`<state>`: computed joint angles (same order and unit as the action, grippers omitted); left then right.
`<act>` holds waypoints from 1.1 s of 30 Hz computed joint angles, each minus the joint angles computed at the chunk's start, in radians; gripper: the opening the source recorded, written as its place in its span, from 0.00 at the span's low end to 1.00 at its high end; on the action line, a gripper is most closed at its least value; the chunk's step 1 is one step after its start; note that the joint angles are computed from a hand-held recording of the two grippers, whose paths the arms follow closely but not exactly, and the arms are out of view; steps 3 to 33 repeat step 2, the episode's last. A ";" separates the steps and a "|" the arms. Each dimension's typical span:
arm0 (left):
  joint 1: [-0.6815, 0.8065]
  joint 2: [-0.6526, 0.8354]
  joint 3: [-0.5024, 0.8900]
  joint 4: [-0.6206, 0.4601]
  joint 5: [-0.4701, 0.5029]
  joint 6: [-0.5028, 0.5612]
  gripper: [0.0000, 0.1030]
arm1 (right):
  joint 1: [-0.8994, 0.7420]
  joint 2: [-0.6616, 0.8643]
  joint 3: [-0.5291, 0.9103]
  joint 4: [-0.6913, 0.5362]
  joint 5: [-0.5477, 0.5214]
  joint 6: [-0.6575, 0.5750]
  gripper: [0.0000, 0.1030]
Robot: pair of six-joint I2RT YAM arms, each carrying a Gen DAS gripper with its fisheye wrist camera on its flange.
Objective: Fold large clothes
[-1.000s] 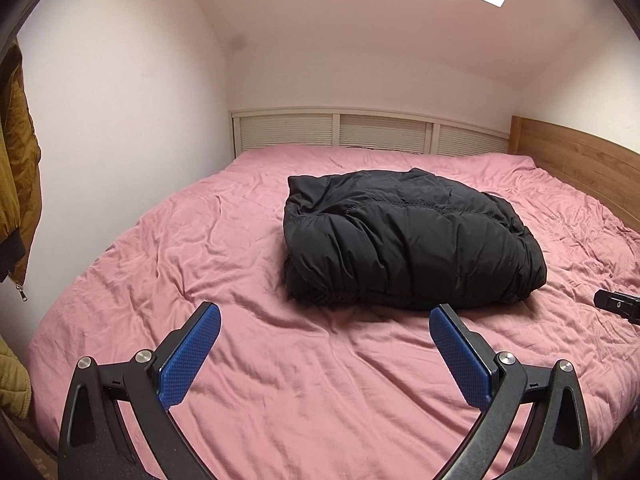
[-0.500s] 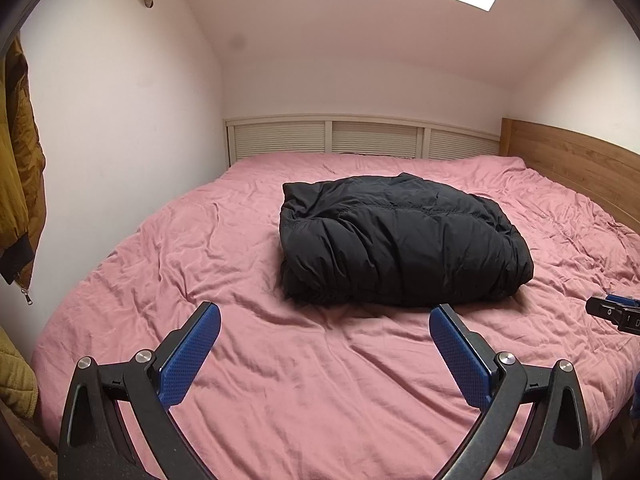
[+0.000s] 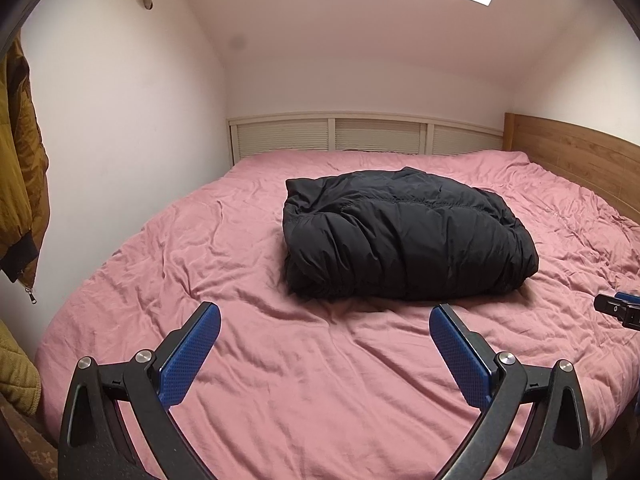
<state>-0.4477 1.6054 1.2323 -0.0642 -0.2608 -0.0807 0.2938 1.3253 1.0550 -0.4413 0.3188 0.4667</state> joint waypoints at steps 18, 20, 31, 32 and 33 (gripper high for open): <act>-0.002 0.003 0.002 -0.003 0.001 0.002 0.99 | -0.005 -0.002 -0.006 0.001 0.006 -0.004 0.80; -0.002 0.003 0.002 -0.003 0.001 0.002 0.99 | -0.005 -0.002 -0.006 0.001 0.006 -0.004 0.80; -0.002 0.003 0.002 -0.003 0.001 0.002 0.99 | -0.005 -0.002 -0.006 0.001 0.006 -0.004 0.80; -0.002 0.003 0.002 -0.003 0.001 0.002 0.99 | -0.005 -0.002 -0.006 0.001 0.006 -0.004 0.80; -0.002 0.003 0.002 -0.003 0.001 0.002 0.99 | -0.005 -0.002 -0.006 0.001 0.006 -0.004 0.80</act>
